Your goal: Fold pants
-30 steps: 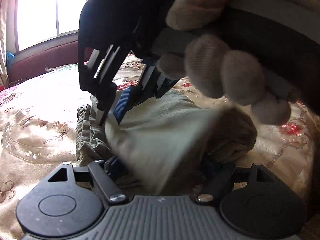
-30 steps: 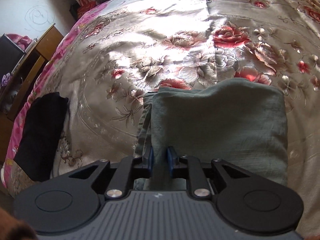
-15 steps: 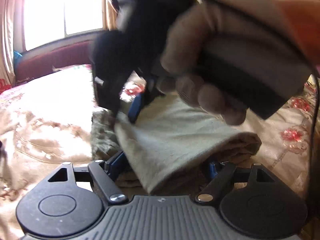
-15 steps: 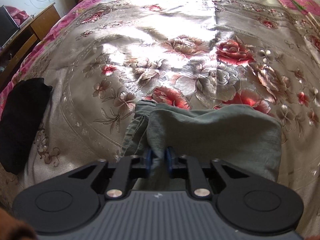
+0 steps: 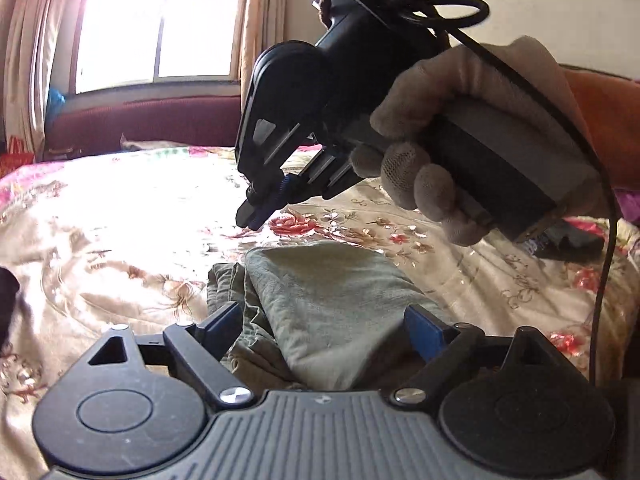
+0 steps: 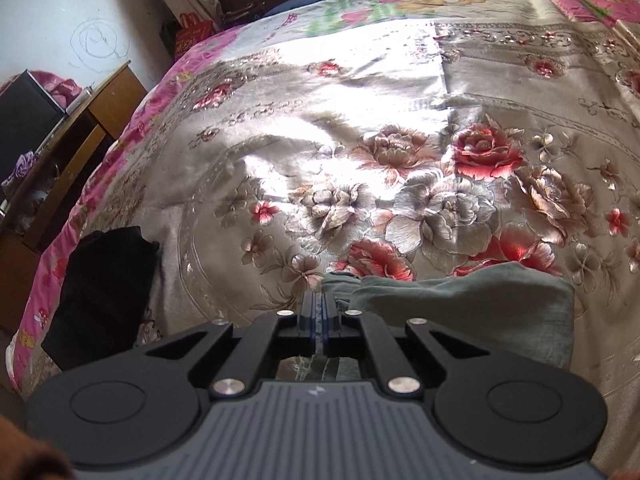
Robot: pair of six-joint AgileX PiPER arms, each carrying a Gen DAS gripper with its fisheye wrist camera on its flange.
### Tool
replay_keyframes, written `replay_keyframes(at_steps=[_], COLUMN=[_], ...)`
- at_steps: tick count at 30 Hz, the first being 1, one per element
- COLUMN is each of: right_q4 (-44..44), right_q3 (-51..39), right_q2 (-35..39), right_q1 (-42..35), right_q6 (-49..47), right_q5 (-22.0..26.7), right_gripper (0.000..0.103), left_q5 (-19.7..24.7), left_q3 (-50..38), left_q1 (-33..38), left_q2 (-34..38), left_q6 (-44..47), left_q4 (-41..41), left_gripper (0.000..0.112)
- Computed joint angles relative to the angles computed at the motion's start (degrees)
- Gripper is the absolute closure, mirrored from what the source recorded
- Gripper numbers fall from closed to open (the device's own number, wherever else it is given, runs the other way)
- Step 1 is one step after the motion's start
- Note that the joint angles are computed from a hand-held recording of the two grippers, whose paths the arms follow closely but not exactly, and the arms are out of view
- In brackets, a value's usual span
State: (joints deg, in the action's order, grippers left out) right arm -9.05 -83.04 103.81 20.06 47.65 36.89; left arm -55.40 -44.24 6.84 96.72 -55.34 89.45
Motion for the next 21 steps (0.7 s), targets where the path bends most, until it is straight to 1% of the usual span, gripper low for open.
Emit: replay_keyframes(at_steps=[1,2,4,6,7,9,11,12,14,15,16,17,19,20,21], right_q4=[2.01,1.73,-2.28,-5.04,-5.38,-4.41,-3.22,-3.80,-8.38,-9.07,-8.06,-6.05,-4.66,-4.83,-4.77], right_q3=[-1.57,-3.30,-5.72,-6.59,-7.00,-7.73,-8.16,-8.79,-9.34,-8.76,-7.29,-5.11,-1.09,0.77,2.29], right_q2=[1.02,2.08,3.75,4.88,5.53,7.07,8.38,9.25,10.74,10.68,9.70,7.97,4.54,2.56,0.94], right_q1=[0.06,0.73,2.86,4.33,4.54,4.40,4.35,4.61,5.74,5.47,4.53,3.19,2.02,2.01,1.91], right_q6=[-2.88,-3.99,-3.54,-3.38,-3.00,-2.95,-3.31,-3.56,-2.78,-2.67,-2.95,-3.50,-3.32,-2.77,-2.44], right_q5=[2.28,5.30,10.07,12.92,13.79,15.34,15.61,16.23,17.74,17.73,16.45,14.59,11.77,10.70,9.81], right_gripper=[0.093,0.093,0.086,0.068,0.066,0.066,0.066,0.067,0.069,0.077,0.085,0.096,0.098,0.098,0.098], left_q5=[-0.28,-0.63,-0.98,-0.21,0.92,3.01,3.01,3.36,3.99,4.84,6.71,7.59,6.68,6.21,6.45], left_q3=[-0.69,-1.50,-3.50,-4.50,-3.83,-3.01,-2.56,-1.92,-0.58,0.39,2.44,4.71,8.83,10.19,10.70], left_q1=[0.21,0.37,0.35,-0.16,-0.70,-1.63,-1.76,-2.39,-2.90,-3.20,-3.95,-4.16,-3.82,-4.13,-4.81], left_q2=[0.46,0.99,2.47,3.09,2.12,1.26,0.81,0.62,-0.27,-0.94,-2.38,-3.73,-6.23,-7.09,-7.42], left_q6=[-1.65,-3.52,-7.41,-10.03,-10.94,-11.56,-11.35,-10.41,-8.85,-7.49,-3.95,1.09,11.15,14.36,15.27], left_q4=[0.83,1.91,4.30,5.88,6.42,7.24,7.92,7.33,6.31,5.10,1.60,-2.61,-9.34,-11.33,-11.88], left_gripper=[0.012,0.012,0.012,0.012,0.012,0.012,0.012,0.012,0.012,0.012,0.012,0.012,0.012,0.011,0.011])
